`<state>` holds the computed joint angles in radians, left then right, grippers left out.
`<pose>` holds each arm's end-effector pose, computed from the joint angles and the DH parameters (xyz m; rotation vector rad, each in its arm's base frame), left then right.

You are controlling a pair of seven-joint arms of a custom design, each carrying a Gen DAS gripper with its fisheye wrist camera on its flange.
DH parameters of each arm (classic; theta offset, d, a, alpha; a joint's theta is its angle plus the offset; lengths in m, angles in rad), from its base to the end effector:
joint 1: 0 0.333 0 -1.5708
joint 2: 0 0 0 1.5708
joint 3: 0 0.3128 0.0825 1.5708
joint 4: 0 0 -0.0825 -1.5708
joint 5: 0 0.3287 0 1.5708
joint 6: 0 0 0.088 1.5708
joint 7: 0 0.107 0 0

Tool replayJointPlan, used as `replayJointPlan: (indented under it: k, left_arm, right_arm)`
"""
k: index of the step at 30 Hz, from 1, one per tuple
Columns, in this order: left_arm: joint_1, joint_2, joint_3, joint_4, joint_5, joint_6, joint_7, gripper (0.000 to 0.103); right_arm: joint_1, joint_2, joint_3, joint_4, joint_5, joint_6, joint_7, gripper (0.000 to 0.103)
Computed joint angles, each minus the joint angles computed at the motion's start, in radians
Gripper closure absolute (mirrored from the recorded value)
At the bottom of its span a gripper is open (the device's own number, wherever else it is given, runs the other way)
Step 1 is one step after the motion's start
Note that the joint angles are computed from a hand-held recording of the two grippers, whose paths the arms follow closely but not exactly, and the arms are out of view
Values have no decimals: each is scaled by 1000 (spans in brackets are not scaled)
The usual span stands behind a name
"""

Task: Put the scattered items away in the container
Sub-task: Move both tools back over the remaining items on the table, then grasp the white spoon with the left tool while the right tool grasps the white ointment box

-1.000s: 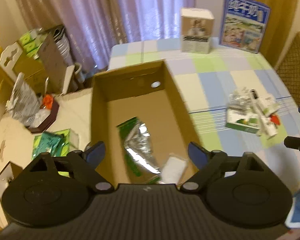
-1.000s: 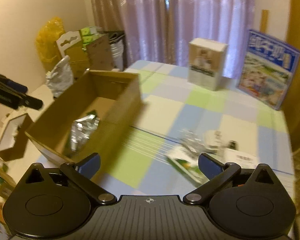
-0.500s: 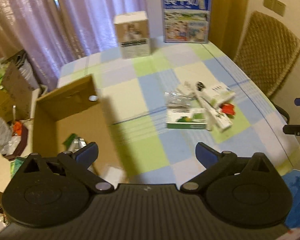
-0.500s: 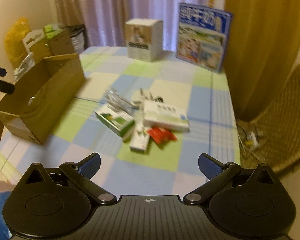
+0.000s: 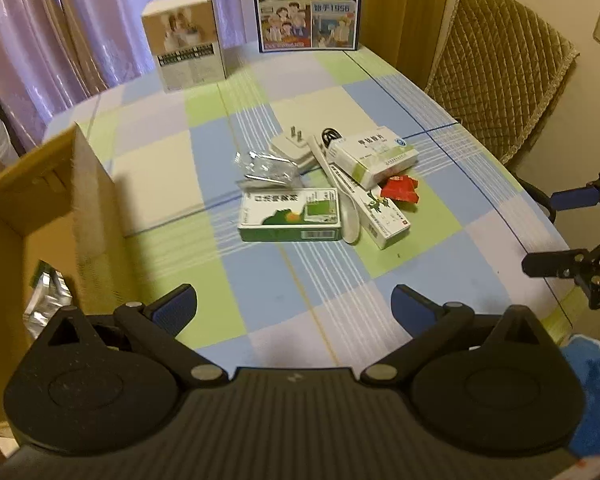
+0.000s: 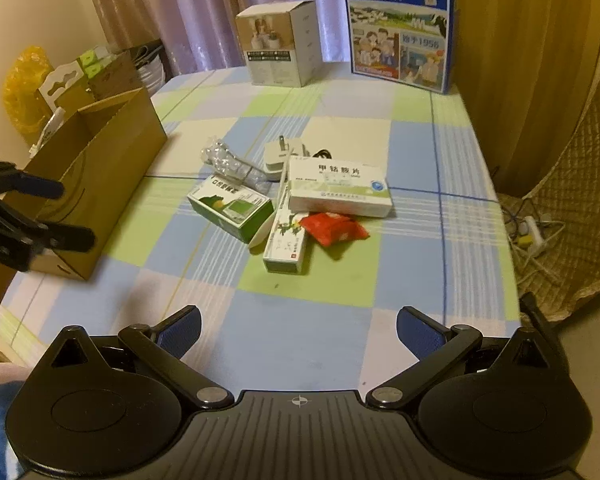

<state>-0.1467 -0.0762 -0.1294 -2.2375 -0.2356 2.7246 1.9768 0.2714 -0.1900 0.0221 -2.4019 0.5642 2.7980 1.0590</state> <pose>0.4912 -0.1316 0.4921 -1.4006 2.3517 -0.6723 0.4502 0.1104 0.4791 -2.0420 1.4610 -0.3035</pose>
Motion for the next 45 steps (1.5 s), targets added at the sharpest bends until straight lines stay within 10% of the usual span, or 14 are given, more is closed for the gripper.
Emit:
replayJointPlan:
  k: [22,35,45]
  left_arm:
    - [70,201,-78,10,124,132,-78,1]
    - [104,240,-112,10,145,181,-71,1]
    - [132,266,-141,10,126,217,-45,1]
  right_arm:
    - [-22,247,38,155,174,19,-326,3]
    - [-32,425,89,309,146,47,-267,21]
    - [-57,508,116,380,97,58,-196,59]
